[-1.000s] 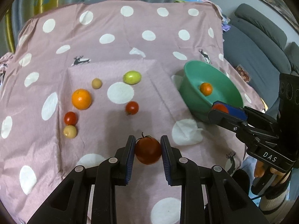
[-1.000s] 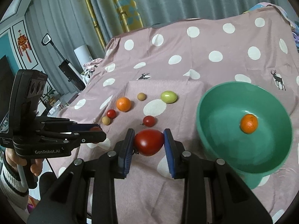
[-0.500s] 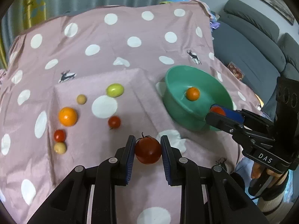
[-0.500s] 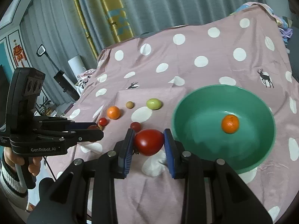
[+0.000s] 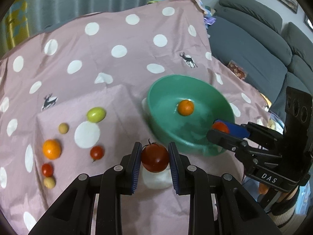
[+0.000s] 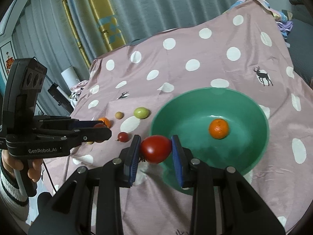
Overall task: Organize fruits
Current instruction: 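Carry both tomatoes over the green bowl and open both tools to drop them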
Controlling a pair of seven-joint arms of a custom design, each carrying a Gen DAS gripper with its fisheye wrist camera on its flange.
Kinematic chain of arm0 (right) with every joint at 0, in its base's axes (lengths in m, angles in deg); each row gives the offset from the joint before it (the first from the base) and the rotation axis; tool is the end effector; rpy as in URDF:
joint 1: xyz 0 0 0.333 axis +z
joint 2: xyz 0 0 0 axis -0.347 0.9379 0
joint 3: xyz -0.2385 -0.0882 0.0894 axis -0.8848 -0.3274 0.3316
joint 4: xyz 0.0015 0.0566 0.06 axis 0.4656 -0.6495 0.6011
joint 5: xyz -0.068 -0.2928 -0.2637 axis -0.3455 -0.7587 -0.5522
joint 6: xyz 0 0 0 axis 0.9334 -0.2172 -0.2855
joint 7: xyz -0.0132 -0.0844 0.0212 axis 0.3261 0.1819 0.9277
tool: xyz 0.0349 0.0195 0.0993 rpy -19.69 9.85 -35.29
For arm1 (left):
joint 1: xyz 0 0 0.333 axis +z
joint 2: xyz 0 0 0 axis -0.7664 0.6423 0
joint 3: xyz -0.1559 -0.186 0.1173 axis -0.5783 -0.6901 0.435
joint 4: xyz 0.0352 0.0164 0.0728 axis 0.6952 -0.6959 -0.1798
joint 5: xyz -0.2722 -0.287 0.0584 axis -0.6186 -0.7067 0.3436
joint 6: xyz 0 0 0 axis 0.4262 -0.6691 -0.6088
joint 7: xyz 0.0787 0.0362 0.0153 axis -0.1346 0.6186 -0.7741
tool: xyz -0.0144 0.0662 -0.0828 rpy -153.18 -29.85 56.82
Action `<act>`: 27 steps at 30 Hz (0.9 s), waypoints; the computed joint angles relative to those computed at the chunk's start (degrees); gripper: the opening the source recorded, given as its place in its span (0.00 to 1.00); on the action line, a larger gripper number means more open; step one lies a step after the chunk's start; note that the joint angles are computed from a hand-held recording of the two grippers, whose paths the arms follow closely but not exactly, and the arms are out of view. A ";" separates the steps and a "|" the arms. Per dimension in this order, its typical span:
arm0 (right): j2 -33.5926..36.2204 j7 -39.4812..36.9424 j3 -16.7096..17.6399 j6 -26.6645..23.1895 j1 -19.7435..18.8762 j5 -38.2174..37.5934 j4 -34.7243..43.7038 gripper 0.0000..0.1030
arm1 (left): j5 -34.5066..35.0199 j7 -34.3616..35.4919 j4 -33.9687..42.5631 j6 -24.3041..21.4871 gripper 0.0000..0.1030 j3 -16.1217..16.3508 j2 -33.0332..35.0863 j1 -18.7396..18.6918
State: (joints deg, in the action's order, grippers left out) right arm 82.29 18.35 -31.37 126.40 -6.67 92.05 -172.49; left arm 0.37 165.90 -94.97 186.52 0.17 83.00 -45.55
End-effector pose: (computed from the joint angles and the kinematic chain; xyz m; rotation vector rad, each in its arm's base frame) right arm 0.6236 0.2148 0.4789 -1.6213 1.5471 -0.3074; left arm 0.6852 -0.0733 0.4698 -1.4185 2.4363 -0.9574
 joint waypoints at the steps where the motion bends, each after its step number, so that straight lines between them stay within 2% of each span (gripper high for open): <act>1: -0.15 -0.05 -0.03 0.13 -0.14 0.19 -0.33 0.31 | 0.16 -0.10 0.61 -0.19 0.27 -0.10 0.41 -0.19; 17: -0.13 1.50 -0.95 0.80 -1.82 0.75 -2.38 0.31 | 5.61 -3.33 13.81 -5.02 0.27 -2.02 10.44 -3.08; 27: 0.02 3.65 -1.52 -0.08 -1.97 -1.24 -2.99 0.33 | 9.01 -5.00 18.49 -7.39 0.27 -2.47 14.74 -4.36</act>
